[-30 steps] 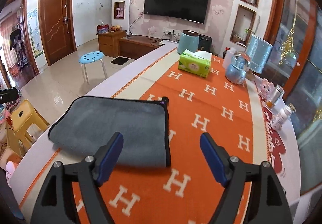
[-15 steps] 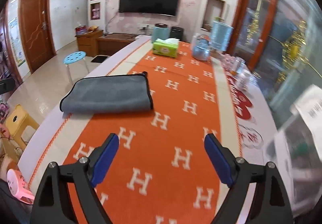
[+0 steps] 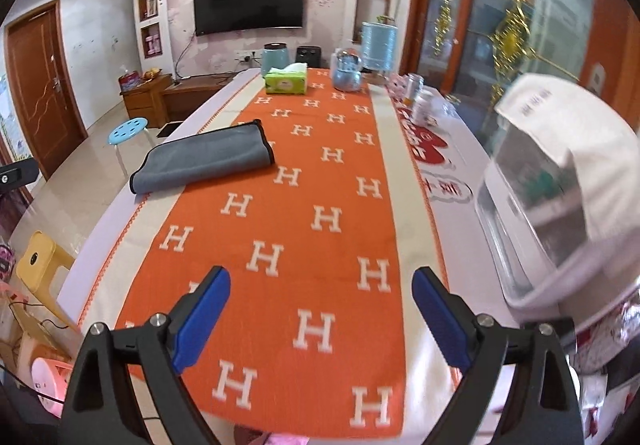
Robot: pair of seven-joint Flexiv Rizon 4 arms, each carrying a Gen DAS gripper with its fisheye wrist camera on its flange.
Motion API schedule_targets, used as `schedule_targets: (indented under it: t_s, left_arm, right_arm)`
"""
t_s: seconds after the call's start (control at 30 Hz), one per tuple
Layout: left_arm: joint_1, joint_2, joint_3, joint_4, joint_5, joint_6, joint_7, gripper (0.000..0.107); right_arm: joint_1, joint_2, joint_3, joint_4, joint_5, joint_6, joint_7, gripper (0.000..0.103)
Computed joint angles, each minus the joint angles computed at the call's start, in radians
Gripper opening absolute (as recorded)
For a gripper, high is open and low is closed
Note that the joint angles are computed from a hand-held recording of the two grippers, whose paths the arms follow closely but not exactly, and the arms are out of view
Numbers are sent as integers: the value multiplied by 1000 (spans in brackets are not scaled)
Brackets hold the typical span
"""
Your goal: Fold towel
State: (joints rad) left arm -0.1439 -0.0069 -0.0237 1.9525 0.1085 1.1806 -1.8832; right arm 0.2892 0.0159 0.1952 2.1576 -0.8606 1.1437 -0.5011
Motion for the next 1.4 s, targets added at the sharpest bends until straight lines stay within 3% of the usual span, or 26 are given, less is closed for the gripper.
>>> schedule_targets:
  t_s: [0.17,0.37,0.5,0.6,0.77,1.1,1.3,1.4]
  left_arm:
    - [-16,9,-13,13,-33,-2,-10,84]
    - [-45,6,-35,6,-11,-13,-68,88]
    - [-67,-6,-50,-29,30,-79,-157,88]
    - [-86,-28,-57,-39,3,-64,-160,88]
    - [-125,-62,-61,-107,101,-98,-229,88]
    - [-163,-56,-64,-164,111,-208,-188,88]
    - [-161,-34,-66,-174,123,-198,-153,102]
    - [-154,-29,-66,-174,116,-185,-128,102]
  right_arm:
    - [-2,82,25,57,125,-36,-57,103]
    - [-18,148,42,107,253,-16,-118,103]
    - [-8,181,41,109,379,-27,-186,103]
    - [-26,192,45,113,382,-15,-215,103]
    - [-26,203,39,101,438,-8,-271,103]
    - [11,222,39,48,625,-95,-356,103]
    - [29,228,38,3,696,-141,-386,103]
    - [29,228,47,-15,689,-150,-375,103]
